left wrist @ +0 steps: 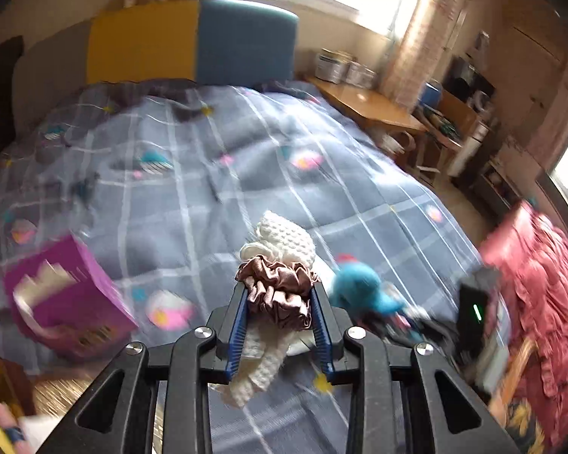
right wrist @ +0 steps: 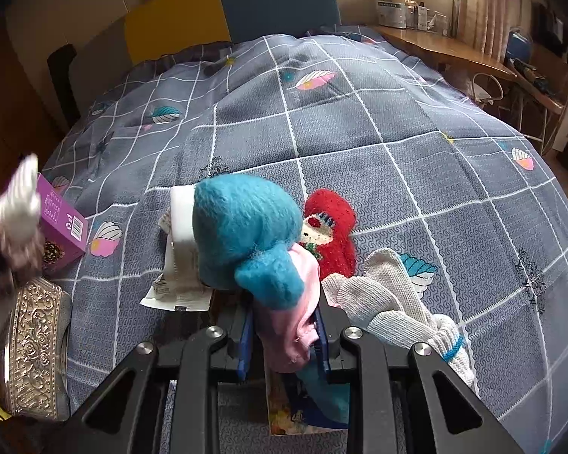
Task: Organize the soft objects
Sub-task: 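Grasp the blue teddy bear with the right tool while the left tool lifts the sock, then carry the sock and scrunchie into the gold tray and open the left tool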
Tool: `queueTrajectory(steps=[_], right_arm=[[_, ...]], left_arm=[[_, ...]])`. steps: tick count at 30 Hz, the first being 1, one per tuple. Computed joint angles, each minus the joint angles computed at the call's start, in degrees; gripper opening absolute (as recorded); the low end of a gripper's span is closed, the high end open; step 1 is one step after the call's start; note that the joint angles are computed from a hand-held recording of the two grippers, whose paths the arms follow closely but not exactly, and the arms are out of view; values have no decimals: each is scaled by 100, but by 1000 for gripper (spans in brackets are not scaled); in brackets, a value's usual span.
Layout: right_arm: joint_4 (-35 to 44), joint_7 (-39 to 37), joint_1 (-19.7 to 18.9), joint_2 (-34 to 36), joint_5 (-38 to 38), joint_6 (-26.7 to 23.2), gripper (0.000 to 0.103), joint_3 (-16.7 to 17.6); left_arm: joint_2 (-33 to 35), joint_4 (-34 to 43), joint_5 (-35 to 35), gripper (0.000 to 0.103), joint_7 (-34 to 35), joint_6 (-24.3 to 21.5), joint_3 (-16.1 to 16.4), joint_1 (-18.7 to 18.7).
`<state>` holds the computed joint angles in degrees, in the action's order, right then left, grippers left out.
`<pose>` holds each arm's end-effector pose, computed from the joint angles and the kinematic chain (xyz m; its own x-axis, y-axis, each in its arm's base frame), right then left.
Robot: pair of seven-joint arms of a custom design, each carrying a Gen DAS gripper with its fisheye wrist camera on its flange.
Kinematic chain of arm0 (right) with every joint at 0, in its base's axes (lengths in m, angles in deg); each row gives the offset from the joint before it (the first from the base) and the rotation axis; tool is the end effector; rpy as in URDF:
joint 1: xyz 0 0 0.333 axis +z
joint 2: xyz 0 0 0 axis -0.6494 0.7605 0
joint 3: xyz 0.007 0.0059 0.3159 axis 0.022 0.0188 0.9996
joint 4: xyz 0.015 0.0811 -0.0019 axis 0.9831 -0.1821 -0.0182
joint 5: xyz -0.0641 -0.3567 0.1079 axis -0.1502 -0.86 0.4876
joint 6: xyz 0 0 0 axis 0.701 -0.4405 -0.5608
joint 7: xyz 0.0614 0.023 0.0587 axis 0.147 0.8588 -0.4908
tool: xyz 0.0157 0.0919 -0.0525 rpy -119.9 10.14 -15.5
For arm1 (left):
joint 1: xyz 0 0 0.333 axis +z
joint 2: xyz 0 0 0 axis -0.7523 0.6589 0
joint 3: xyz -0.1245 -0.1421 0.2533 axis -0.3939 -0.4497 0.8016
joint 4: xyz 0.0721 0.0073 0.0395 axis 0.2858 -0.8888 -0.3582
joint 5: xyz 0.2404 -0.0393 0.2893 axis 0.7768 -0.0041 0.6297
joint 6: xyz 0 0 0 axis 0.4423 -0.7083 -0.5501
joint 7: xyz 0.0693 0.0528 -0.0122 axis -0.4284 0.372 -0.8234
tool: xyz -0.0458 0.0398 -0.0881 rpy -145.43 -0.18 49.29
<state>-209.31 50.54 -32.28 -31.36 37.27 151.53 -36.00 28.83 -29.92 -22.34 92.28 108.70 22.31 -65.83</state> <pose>0.4049 0.0829 0.5107 -0.1200 -0.9793 -0.1629 -0.8253 0.1897 -0.5319 0.4670 -0.2977 0.6428 -0.3523 -0.9185 0.1797 -0.7719 0.1766 -0.6107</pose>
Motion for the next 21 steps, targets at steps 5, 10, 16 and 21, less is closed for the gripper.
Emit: queueTrajectory(steps=[5,10,16,21], right_arm=[[-10,24,-60,-16,-119,71,26,55],[-26,1,-82,-34,-233,150,26,89],[-40,-85,-51,-42,-330,167,26,127],[-38,-73,-67,-34,-438,113,26,195]], left_arm=[[232,567,801,31,-678,-238,284,536],[-258,-17,1140,31,-1033,-22,655,1166],[-1673,-1760,1027,31,-939,325,1055,1751],[-3123,-3380,708,32,-740,403,1270,2000]])
